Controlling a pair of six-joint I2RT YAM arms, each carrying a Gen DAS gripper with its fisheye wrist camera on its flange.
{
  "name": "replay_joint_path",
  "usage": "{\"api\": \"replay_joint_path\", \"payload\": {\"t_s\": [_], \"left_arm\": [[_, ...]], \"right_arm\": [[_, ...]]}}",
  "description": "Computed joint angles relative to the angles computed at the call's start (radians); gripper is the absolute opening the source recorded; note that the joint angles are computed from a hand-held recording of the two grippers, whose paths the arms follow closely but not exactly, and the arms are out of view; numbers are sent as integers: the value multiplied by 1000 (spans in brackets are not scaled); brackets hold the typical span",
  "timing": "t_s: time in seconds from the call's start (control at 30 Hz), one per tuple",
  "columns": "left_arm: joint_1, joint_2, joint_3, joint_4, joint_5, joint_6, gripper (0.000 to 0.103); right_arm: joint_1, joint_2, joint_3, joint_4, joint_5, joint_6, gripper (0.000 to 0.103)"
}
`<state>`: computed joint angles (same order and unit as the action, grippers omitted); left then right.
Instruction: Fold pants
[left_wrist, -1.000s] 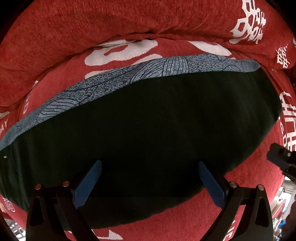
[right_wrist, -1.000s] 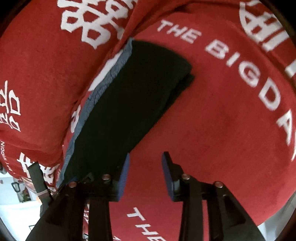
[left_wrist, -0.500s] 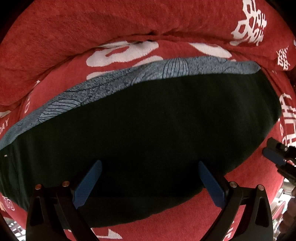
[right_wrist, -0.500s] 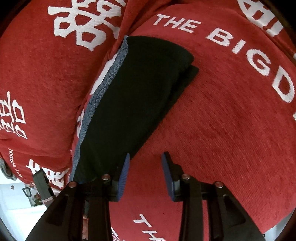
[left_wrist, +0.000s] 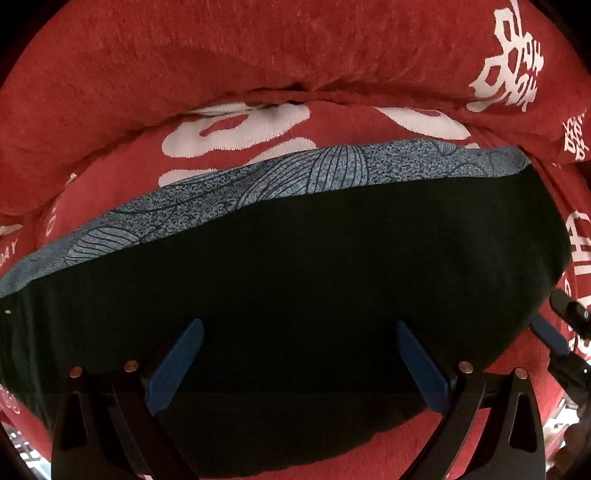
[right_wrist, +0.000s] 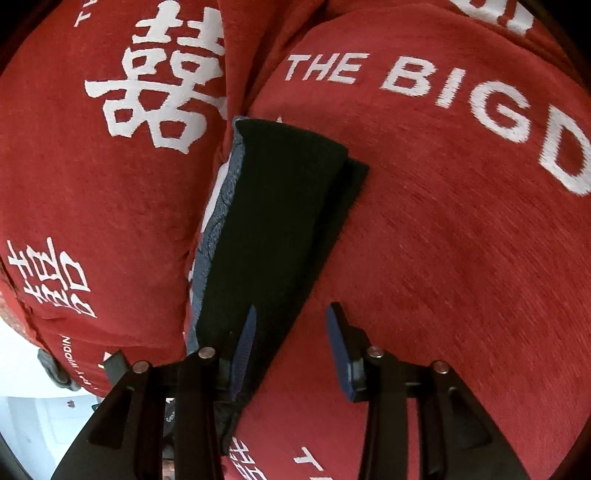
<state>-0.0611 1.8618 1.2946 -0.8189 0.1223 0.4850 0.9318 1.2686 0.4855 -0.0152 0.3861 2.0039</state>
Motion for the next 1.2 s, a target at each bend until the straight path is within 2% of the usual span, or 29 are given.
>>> {"api": "replay_joint_path", "payload": {"t_s": [0.1, 0.27, 0.37, 0.43, 0.47, 0.57, 0.7, 0.77, 0.8, 0.9, 1.03, 1.2], "left_arm": [[-3, -6, -8, 2, 0, -2, 103], [2, -20, -41, 40, 8, 10, 103], [7, -17, -3, 2, 4, -4, 103], [12, -40, 16, 11, 23, -22, 103], [19, -56, 19, 13, 37, -19, 103], [-11, -32, 70, 19, 41, -47, 103], [-55, 79, 94, -17, -16, -78, 103], [-69, 33, 12, 73, -26, -63, 103], [-74, 24, 1, 80, -31, -57, 103], [-60, 58, 58, 19, -1, -47, 103], [10, 52, 124, -61, 63, -17, 103], [145, 43, 221, -142, 130, 54, 103]], "right_arm": [[-16, 13, -42, 94, 17, -25, 44], [-28, 109, -68, 269, 126, -9, 44], [-64, 161, -76, 377, 145, 26, 43], [-100, 173, -78, 422, 100, 19, 32], [-113, 166, -78, 432, 83, 1, 17], [-130, 90, -26, 318, 50, -116, 15], [-130, 41, 94, 146, 31, -258, 15], [-133, 64, 194, 48, 0, -343, 15], [-131, 75, 231, 11, -2, -369, 15], [-138, 118, 360, -114, -23, -448, 15], [-125, 156, 488, -231, -15, -495, 15], [-97, 290, 786, -505, -7, -619, 15]]}}
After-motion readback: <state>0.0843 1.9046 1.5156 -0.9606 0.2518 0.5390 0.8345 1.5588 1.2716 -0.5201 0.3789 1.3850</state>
